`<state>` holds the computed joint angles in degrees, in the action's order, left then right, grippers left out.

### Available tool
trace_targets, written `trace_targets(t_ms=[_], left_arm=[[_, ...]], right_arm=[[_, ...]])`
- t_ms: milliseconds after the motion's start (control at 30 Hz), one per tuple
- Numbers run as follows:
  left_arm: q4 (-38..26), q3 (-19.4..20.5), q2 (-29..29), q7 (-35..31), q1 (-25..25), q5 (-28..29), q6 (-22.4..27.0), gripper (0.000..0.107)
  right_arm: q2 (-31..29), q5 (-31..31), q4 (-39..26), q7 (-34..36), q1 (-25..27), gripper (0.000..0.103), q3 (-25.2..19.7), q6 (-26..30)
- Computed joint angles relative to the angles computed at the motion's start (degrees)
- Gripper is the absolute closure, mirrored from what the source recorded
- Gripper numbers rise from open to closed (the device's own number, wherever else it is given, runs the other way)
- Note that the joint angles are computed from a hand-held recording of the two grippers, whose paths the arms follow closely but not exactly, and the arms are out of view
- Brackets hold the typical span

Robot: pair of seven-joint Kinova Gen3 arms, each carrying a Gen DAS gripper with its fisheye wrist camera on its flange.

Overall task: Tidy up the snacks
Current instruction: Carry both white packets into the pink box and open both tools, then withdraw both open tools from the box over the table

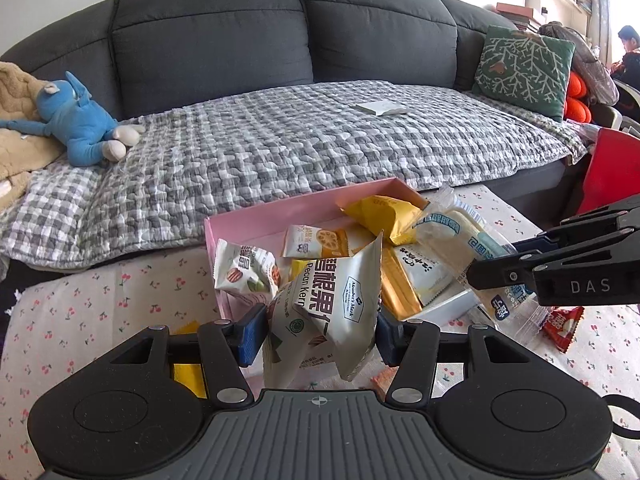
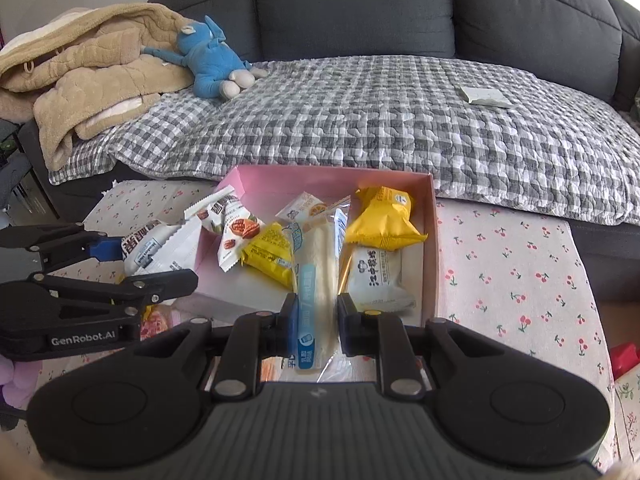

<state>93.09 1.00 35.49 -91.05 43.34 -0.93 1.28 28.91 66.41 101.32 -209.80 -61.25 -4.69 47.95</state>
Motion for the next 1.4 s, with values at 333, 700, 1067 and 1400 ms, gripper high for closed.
trace_targets(t_ms=[333,700,1067,1400], left_arm=[[-10.75,-4.25,6.8,1.01,2.6,-2.73,7.03,0.054],[-16.66,-3.39,10.59,3.06,1.77,-6.67,11.5,0.053],[-15.48,0.08,10.17,2.0,-0.65,-7.24,10.19,0.026],[-10.3,0.47,6.32,1.2,-0.68,-6.05,8.3,0.016]], right_arm=[[1.93,1.92,-2.29,1.88,5.01,0.085,2.29,-6.03],[4.14,0.4,-3.99,3.44,5.52,0.085,6.06,-10.52],[2.59,3.12,-2.87,1.3,4.54,0.061,5.91,-9.16],[0.6,3.21,-1.65,-0.8,3.02,0.035,3.38,-3.66]])
